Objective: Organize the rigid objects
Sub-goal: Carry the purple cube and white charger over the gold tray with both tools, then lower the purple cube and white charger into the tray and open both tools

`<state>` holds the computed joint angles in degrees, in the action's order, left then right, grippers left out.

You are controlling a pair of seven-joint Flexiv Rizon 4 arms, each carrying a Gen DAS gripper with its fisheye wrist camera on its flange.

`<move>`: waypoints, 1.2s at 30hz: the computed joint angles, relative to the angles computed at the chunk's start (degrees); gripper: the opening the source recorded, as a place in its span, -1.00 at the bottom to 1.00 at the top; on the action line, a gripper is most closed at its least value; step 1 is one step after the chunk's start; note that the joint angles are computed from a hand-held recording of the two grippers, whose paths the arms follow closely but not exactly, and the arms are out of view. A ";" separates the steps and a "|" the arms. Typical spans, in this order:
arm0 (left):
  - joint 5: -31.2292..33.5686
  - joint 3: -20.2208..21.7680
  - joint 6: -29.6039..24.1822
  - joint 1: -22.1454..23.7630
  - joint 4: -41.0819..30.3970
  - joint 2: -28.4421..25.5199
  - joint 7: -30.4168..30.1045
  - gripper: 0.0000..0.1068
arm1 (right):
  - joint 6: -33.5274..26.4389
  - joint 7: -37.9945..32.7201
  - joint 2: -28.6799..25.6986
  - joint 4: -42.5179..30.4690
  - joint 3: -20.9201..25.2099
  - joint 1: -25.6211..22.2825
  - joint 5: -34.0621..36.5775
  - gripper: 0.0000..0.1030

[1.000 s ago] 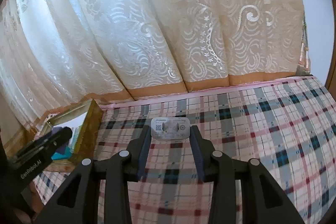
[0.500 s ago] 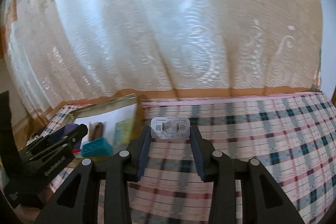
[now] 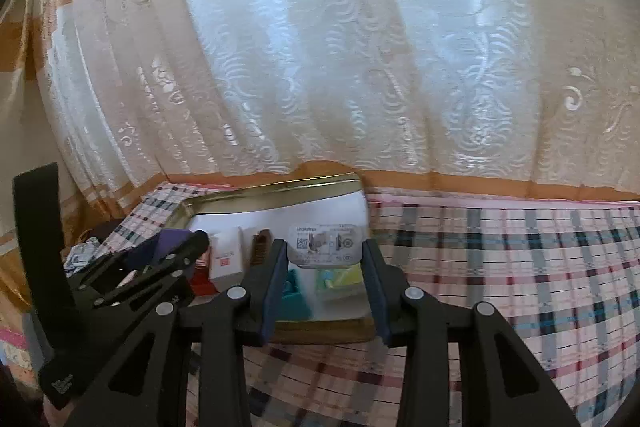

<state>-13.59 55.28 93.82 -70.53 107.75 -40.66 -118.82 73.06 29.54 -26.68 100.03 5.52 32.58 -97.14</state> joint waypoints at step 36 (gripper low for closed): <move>-11.66 -4.06 -0.19 6.07 -0.66 -0.15 10.89 -0.27 | 2.97 -7.53 -7.43 -9.93 -5.15 5.78 8.61 -0.21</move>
